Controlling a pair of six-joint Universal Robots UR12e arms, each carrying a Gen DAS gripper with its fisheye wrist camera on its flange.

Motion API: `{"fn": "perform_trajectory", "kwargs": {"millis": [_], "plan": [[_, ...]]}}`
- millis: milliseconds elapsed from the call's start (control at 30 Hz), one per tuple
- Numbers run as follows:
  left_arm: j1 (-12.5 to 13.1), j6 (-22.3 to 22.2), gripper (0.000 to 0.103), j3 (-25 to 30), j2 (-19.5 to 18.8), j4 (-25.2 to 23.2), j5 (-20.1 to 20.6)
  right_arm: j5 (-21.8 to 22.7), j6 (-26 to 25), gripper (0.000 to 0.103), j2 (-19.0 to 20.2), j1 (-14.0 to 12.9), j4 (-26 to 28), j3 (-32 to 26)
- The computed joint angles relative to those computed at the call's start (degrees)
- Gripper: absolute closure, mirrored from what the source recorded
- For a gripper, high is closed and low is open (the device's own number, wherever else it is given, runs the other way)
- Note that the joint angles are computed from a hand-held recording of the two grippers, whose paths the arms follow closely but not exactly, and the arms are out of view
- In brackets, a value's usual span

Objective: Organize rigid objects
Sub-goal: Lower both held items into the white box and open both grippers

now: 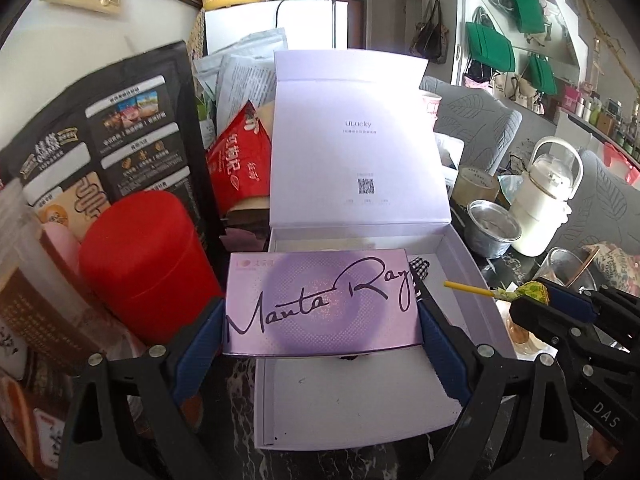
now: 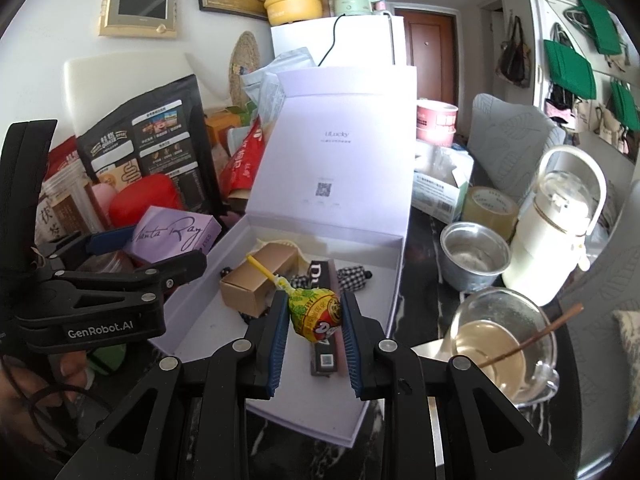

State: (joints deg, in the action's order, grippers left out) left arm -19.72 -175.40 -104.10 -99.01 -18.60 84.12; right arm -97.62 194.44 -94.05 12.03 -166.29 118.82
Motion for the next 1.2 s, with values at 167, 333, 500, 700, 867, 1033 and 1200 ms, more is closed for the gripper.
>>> {"fn": "perform_trajectory", "kwargs": {"millis": [167,333,500,700,867,1033,1200], "plan": [[0.0,0.4,0.009,0.7,-1.2,-1.4,0.1,2.0,0.4,0.078,1.5,-0.8,-0.1,-0.4],[0.2,0.2,0.009,1.3,-2.3,-3.1,-0.3,3.4,-0.3,0.078,2.6,-1.1,-0.1,-0.7],[0.1,0.7,0.009,1.7,-3.0,-4.5,-0.2,4.6,-0.4,0.078,3.2,-1.4,0.8,-0.7],[-0.6,1.8,0.009,1.8,-3.4,-5.6,0.8,5.4,-0.5,0.078,3.5,-1.7,1.6,-0.5],[-1.3,2.6,0.009,2.0,-3.9,-6.6,2.2,5.4,-0.3,0.078,3.8,-1.9,2.8,-0.3],[-1.7,2.9,0.009,2.3,-4.5,-8.0,2.9,5.0,-0.8,0.078,4.3,-1.7,4.0,-0.4],[-2.6,3.8,0.009,2.2,-4.9,-7.3,5.9,4.0,-1.5,0.077,4.8,-1.3,4.6,-0.6]]}}
